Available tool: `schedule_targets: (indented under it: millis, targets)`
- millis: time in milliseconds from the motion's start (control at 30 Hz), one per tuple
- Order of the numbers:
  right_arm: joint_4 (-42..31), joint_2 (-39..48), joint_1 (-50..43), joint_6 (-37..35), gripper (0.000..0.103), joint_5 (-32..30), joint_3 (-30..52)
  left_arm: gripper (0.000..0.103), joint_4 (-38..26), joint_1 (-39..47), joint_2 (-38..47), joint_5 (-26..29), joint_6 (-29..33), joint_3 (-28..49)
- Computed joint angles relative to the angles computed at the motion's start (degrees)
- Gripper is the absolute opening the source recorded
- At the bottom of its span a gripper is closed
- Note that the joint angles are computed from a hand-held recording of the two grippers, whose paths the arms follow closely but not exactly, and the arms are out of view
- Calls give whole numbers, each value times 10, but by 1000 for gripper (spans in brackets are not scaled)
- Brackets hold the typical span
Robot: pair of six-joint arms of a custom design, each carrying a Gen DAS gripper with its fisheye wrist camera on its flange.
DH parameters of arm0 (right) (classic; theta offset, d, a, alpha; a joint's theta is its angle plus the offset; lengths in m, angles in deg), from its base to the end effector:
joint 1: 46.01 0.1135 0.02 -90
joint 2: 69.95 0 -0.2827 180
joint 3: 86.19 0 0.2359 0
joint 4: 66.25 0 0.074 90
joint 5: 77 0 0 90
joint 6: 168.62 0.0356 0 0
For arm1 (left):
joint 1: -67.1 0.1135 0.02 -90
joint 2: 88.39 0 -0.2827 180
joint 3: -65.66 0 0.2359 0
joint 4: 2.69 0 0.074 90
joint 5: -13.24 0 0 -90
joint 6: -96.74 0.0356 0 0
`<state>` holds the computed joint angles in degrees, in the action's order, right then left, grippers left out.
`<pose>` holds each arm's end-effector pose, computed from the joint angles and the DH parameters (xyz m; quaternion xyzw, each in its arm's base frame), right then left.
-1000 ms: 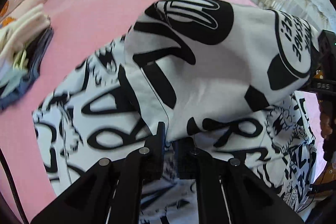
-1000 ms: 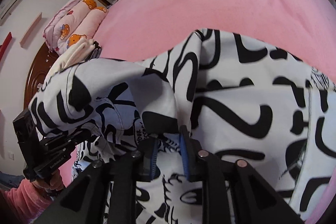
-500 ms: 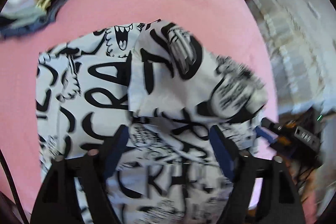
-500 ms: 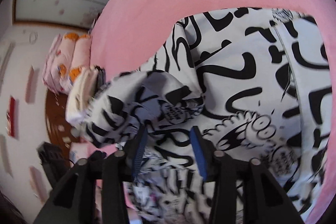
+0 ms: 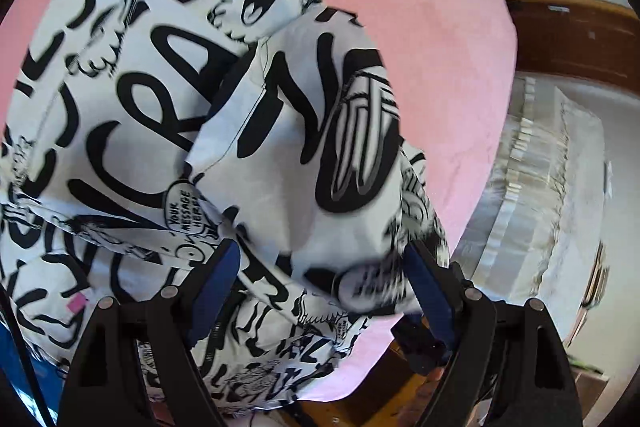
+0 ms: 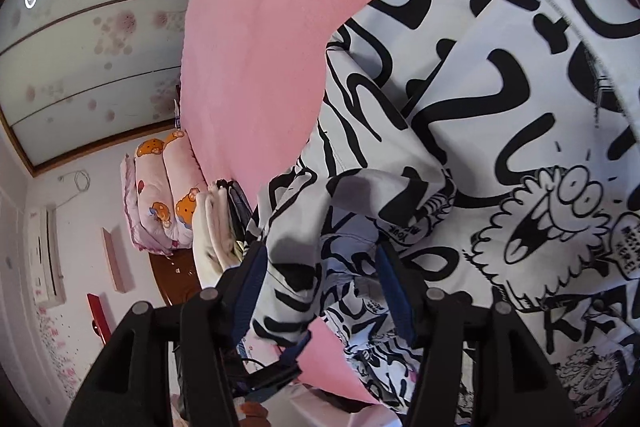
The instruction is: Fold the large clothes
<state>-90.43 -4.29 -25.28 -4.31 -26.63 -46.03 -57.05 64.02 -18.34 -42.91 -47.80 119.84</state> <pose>0.1622 0.0857 0.1922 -0.2938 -0.8410 -0.4540 0.0157 0.1841 -0.0298 0.2173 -0.3641 0.8707 -0.3304 0.0057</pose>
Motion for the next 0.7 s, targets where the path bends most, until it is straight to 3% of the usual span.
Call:
schedule_targets:
  millis: [133, 200, 233, 300, 400, 533, 700]
  targets:
    - [61, 62, 21, 10, 56, 12, 5, 80, 42, -29, 49, -21, -5, 10]
    - [74, 87, 31, -4, 36, 18, 18, 49, 42, -40, 67, -40, 6, 28]
    - [79, 99, 36, -13, 30, 25, 27, 42, 32, -45, 84, -50, 21, 45]
    - [62, 115, 43, -41, 12, 40, 53, 14, 36, -43, 106, -50, 36, 61]
    - [33, 120, 56, -92, 4, 79, 97, 9, 40, -50, 113, -60, 64, 85]
    - [52, 95, 72, -162, 3, 106, 119, 8, 35, -86, 90, -138, 135, 115]
    - [58, 51, 109, -250, 1, 120, 78, 8, 32, -126, 77, -186, 221, 86]
